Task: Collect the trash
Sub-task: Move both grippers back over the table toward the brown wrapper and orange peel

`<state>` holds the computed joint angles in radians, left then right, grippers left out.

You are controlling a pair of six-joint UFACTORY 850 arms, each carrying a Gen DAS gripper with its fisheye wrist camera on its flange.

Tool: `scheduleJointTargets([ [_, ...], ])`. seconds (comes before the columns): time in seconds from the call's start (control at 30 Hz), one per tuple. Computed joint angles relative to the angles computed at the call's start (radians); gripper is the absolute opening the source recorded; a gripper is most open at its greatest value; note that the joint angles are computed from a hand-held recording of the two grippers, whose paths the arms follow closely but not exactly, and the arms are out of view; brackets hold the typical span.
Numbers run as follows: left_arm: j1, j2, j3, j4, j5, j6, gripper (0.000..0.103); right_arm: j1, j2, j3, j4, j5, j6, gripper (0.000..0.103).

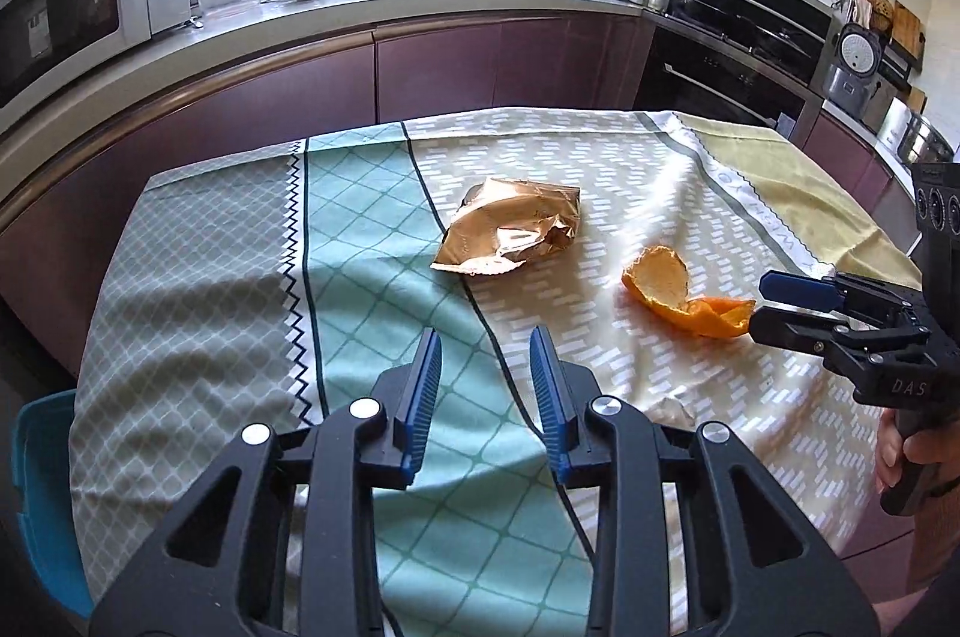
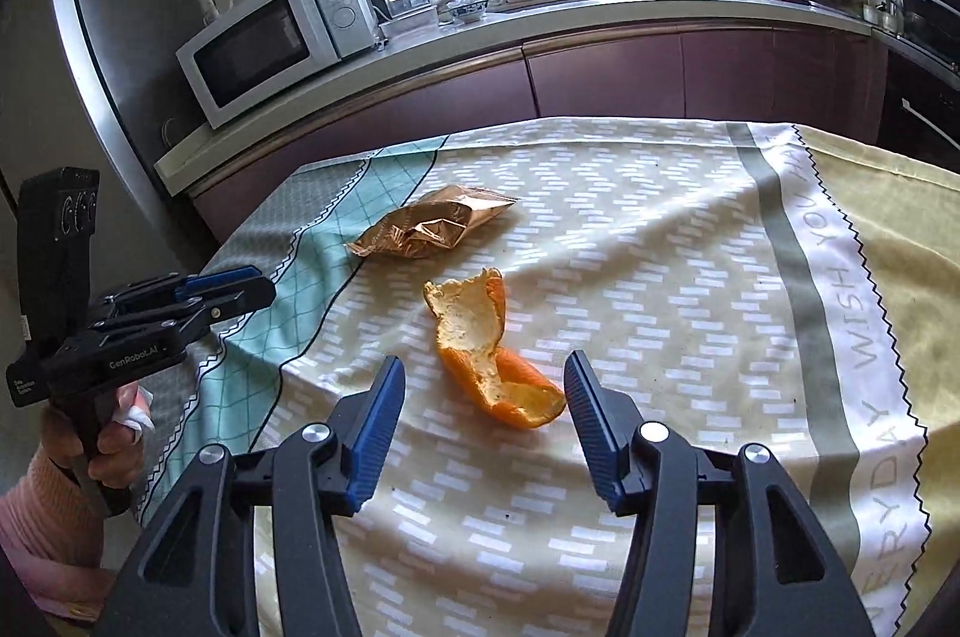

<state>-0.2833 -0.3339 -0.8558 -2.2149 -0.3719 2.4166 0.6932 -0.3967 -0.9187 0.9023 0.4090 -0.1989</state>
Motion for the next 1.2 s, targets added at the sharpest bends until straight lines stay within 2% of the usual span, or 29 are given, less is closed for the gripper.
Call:
scheduleJointTargets([
  [0.4, -0.061, -0.074, -0.101, -0.052, 0.081, 0.096, 0.031, -0.021, -0.018, 0.003, -0.124, -0.025, 0.114, 0.053],
  [0.47, -0.067, -0.087, -0.121, -0.008, 0.091, 0.068, 0.031, -0.019, -0.022, 0.0, -0.116, -0.029, 0.102, 0.054],
  [0.53, -0.076, -0.098, -0.136, -0.036, 0.106, 0.101, 0.031, -0.019, -0.024, -0.002, -0.13, -0.031, 0.114, 0.053],
  [0.93, -0.097, -0.152, -0.195, 0.039, 0.141, 0.061, 0.031, -0.019, -0.03, -0.006, -0.129, -0.036, 0.11, 0.053],
  [1.1, -0.102, -0.168, -0.215, 0.062, 0.166, 0.039, 0.024, -0.019, -0.035, -0.013, -0.11, -0.046, 0.087, 0.053],
  [1.2, -0.094, -0.178, -0.231, 0.167, 0.164, -0.073, 0.019, -0.022, -0.039, -0.019, -0.103, -0.054, 0.079, 0.053],
])
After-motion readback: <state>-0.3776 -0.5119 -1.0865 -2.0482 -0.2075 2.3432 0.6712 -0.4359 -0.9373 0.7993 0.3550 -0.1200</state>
